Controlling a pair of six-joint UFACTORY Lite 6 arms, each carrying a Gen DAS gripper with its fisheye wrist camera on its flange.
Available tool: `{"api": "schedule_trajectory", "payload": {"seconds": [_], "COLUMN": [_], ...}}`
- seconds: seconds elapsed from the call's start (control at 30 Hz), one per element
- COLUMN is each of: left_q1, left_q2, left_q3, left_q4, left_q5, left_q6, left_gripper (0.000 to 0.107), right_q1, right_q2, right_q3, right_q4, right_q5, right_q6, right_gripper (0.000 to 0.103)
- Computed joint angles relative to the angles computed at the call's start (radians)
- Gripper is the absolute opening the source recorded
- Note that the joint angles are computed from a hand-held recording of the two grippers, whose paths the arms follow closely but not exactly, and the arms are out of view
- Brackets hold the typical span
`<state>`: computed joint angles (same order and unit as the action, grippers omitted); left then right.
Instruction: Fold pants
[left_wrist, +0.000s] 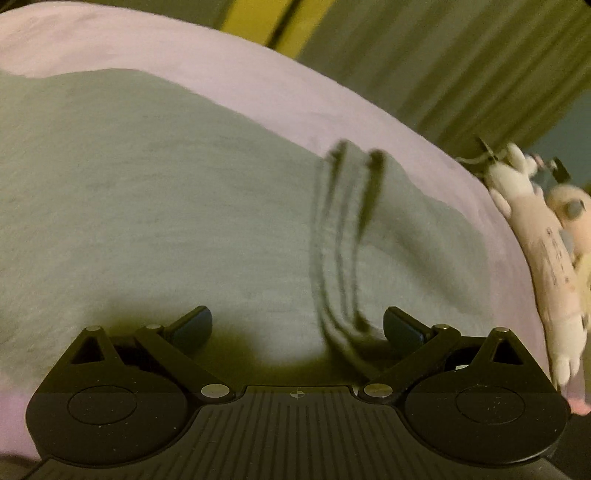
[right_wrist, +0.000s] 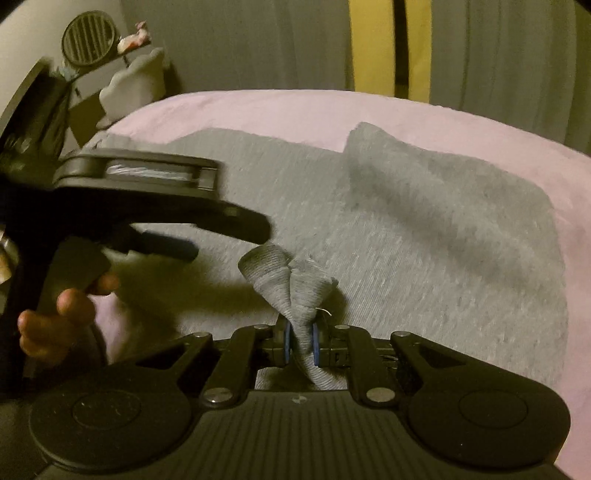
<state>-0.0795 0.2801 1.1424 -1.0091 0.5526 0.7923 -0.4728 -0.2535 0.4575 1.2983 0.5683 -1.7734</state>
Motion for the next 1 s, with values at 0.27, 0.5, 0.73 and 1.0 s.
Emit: {"api": "schedule_trajectory", "payload": {"seconds": [0.27,0.5,0.73,1.0], "left_q1": [-0.096,-0.210,-0.197,-0.115], "left_q2": [-0.013,-0.116,-0.127,-0.099], "left_q3": [-0.046,-0.172,-0.193,-0.148], "left_q4": [-0.020,0.006,-0.121,-0.139], "left_q5": [-0.112,-0.248,-0.212,-0.076], "left_q6": [0.130,0.234,0.388,0.408], "left_gripper": [0.102,0.092,0.073,0.042], "right_q1": [-0.183,-0.169,0.127,0.324], "right_q2": [0.093,0.364,0.931,1.290], "right_q3": [0.175,0.650,1.359,1.804], "right_q4": [-0.239,-0.320,-0.685,-1.128], "right_q5": [0.243,0.197,0.285,0.342], "right_q6": [0.089,0.552,1.234,1.671], "right_gripper": [0.037,0.072,0.073,0.076]}}
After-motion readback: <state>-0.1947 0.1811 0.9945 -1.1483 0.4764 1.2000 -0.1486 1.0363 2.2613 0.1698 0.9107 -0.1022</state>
